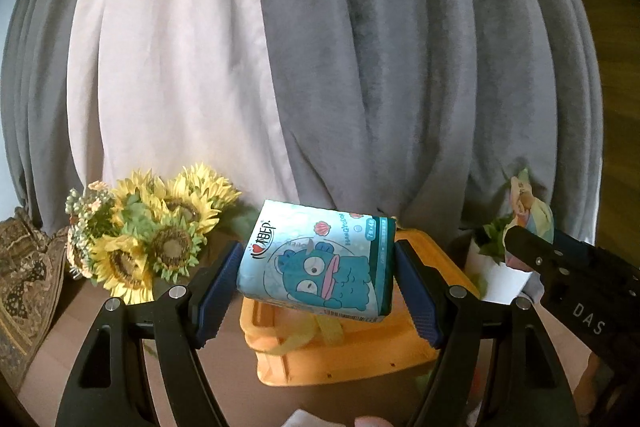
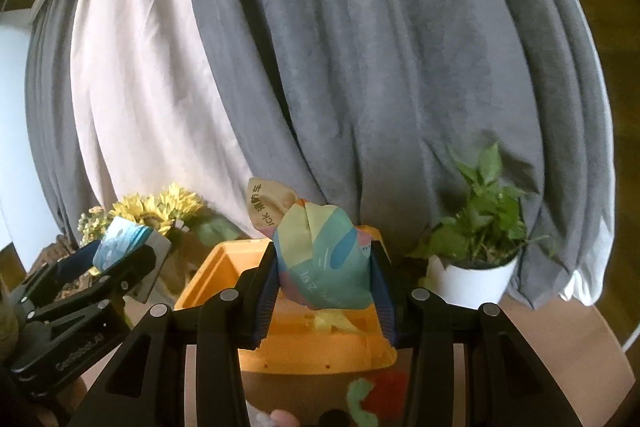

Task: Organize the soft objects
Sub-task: 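Carry tissue pack with left tool while right tool carries fish plush over crate, then open left tool dropping tissue pack while right tool releases fish into crate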

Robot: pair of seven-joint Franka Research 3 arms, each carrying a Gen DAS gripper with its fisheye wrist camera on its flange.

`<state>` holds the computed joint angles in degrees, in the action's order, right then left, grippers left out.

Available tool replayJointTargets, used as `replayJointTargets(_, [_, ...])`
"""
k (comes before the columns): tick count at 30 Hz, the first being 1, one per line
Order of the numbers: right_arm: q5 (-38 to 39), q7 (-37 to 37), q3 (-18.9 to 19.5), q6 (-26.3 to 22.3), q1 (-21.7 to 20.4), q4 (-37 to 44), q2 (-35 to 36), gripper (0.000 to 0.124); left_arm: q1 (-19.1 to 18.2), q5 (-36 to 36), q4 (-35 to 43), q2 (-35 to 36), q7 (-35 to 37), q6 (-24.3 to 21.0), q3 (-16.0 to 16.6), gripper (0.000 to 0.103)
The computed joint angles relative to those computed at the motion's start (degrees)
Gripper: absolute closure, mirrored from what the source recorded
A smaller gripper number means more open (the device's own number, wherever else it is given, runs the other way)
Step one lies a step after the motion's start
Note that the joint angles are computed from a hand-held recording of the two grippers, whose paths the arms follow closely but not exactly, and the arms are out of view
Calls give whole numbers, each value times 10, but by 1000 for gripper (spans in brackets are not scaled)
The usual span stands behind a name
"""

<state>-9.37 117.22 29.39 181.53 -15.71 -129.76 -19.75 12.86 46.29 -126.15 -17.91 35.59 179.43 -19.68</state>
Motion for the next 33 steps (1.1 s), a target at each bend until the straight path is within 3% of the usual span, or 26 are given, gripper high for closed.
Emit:
replayJointTargets(5, [-36,19,29,-4,-31,37,42,80,-7,8,38,45,-1,-13,6,28])
replayJointTargets(7, [-74,54,66,-30,-72,60,54,80,-25,6,54,64,5,-24,21,28])
replayJointTargets(11, [-144,98,90,-44,-100,104,103,80,-57,10,87,100,10,-44,48,28])
replayJointTargets(17, [-189,109,66,-84,-66,161,170,80,-107,-14,131,149,45,-73,88,28])
replayJointTargets(22, [-220,99,38,-146,-24,220,227,80,-137,-41,165,193,82,-87,112,28])
replayJointTargets(26, [-187,48,21,-195,4,266,272,80,-153,-91,198,230,141,-109,120,28])
replayJointTargets(33, [-106,-51,0,-295,44,343,339,80,-150,-277,264,293,331,-190,96,28])
